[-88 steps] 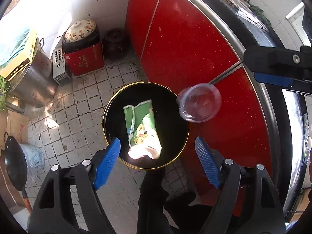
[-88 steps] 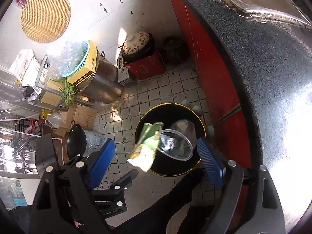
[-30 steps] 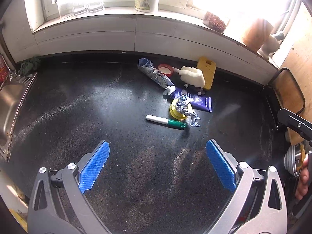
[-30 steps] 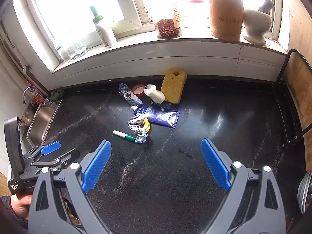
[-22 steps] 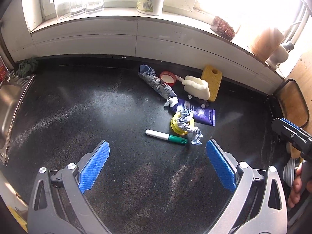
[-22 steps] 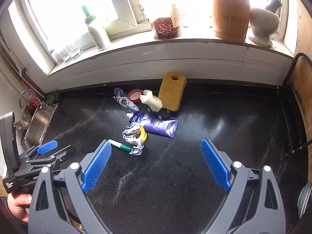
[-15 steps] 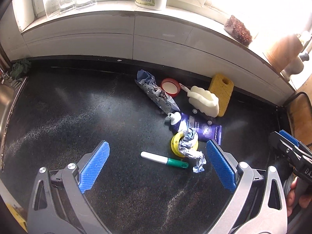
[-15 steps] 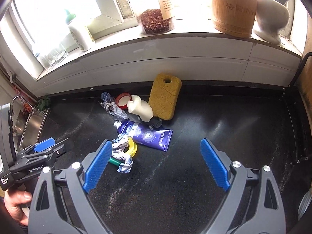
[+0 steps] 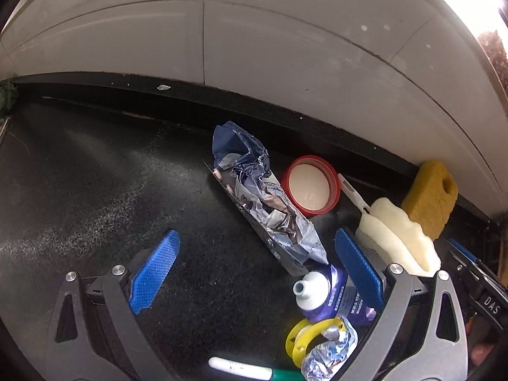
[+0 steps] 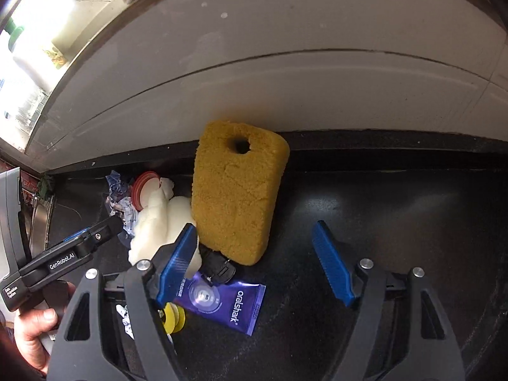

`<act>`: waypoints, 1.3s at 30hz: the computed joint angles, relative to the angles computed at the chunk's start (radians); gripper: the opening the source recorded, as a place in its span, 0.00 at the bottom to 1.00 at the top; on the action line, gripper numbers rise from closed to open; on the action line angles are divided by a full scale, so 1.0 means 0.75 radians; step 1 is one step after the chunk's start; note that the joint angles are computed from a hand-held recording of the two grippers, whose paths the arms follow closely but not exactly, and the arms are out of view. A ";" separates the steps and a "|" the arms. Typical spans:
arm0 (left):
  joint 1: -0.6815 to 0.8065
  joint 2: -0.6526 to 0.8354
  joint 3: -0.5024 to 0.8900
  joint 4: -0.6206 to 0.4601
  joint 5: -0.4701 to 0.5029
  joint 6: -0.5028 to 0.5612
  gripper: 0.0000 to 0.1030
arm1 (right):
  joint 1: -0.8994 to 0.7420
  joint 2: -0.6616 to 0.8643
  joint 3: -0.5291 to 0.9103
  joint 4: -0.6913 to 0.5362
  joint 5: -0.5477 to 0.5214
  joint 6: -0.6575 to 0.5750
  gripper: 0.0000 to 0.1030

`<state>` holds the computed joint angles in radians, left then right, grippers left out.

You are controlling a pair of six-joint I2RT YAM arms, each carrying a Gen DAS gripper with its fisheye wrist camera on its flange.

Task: Collect trash
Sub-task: 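Grasp the foil wrapper with the left gripper while the right grasps the yellow sponge, then release the foil wrapper and grasp the crumpled foil ball with the left gripper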

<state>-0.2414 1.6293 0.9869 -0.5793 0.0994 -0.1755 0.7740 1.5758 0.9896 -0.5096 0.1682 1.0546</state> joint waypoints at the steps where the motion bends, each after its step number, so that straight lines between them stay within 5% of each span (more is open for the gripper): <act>1: -0.001 0.027 0.008 0.010 -0.003 -0.007 0.93 | -0.017 0.015 -0.013 0.037 -0.027 -0.007 0.71; 6: 0.041 0.092 -0.005 0.087 0.096 -0.057 0.87 | -0.073 0.037 -0.100 0.227 -0.145 0.001 0.56; 9: 0.015 0.069 -0.022 0.109 0.044 -0.012 0.67 | -0.053 0.036 -0.089 0.239 -0.131 -0.016 0.41; 11: 0.016 0.056 -0.018 0.086 0.082 0.003 0.42 | -0.023 0.024 -0.073 0.214 -0.094 -0.011 0.36; 14: 0.015 -0.003 -0.033 0.065 0.094 -0.011 0.31 | 0.019 -0.018 -0.042 0.141 -0.011 -0.001 0.32; 22: 0.070 -0.321 -0.089 -0.106 0.148 0.062 0.30 | 0.175 -0.147 0.071 -0.163 0.195 0.041 0.30; 24: 0.116 -0.386 -0.085 -0.212 0.216 0.123 0.30 | 0.228 -0.176 0.099 -0.238 0.222 0.065 0.30; 30: 0.172 -0.687 -0.302 -0.384 0.144 0.349 0.30 | 0.460 -0.205 0.143 -0.404 0.319 0.217 0.30; 36: 0.435 -0.815 -0.517 -0.390 0.199 0.588 0.30 | 0.663 -0.188 0.151 -0.495 0.367 0.446 0.30; 37: 0.455 -0.856 -0.531 -0.397 0.180 0.624 0.32 | 0.683 -0.190 0.155 -0.513 0.375 0.466 0.30; 39: 0.531 -0.882 -0.520 -0.457 0.226 0.701 0.52 | 0.731 -0.201 0.157 -0.550 0.398 0.520 0.30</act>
<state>0.1571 0.9678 0.5972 -0.9221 0.2686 0.3505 1.3226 1.4253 1.1070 -0.9218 0.4668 1.4445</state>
